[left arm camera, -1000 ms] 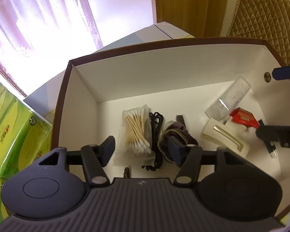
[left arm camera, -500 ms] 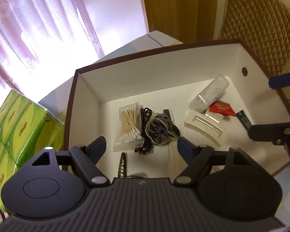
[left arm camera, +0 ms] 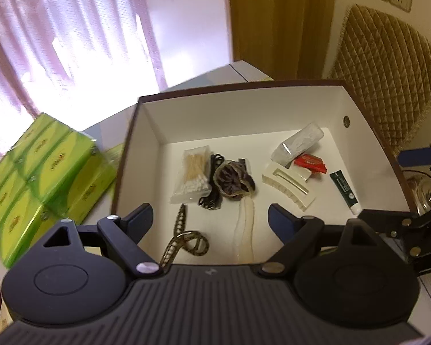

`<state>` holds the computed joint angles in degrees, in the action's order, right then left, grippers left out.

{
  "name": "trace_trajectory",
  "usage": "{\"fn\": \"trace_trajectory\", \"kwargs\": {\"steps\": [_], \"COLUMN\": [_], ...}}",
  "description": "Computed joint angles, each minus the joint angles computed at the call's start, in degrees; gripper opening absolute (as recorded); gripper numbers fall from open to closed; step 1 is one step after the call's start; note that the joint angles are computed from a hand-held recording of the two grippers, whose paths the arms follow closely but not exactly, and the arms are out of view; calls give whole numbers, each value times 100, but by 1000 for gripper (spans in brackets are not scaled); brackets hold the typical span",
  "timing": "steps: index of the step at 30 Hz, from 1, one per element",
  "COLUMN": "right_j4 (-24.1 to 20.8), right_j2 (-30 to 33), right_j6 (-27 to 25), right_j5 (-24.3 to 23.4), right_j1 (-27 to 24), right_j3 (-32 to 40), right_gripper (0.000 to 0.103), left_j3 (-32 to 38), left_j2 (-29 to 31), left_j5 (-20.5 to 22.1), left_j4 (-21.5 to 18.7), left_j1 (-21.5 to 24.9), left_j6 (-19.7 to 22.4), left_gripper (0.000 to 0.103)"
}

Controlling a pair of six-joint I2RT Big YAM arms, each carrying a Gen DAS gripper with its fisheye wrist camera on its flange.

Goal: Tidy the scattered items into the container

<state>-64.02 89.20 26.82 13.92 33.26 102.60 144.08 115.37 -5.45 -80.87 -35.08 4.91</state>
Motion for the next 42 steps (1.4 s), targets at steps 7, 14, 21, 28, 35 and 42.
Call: {"fn": "trace_trajectory", "kwargs": {"steps": [7,14,21,28,35,42], "right_j4": [67,121,48,29,-42,-137], "right_j2": [-269,-478,-608,-694,-754,-758], "right_j6": [318,644,861,948,1009,1095], "right_j5": [348,639,890,1066,1233,1382], "right_j1": [285,539,730,902,1134,1357], "right_j3": [-247,-405,-456,-439,-426,-421], "right_gripper": [103,103,103,103,103,103], "left_j3": [-1380,-2118,-2547,-2630,-2802,-3122], "left_j2": [-956,-1566,-1970,-2143,-2350,-2633], "left_j5": [-275,-228,-292,-392,-396,-519], "left_j4": [720,880,1003,992,1021,1111], "left_j1": [-86,-169,-250,-277,-283,-325], "left_j6": [21,-70,-97,-161,-284,-327], "left_gripper": [91,98,99,100,102,102]}}
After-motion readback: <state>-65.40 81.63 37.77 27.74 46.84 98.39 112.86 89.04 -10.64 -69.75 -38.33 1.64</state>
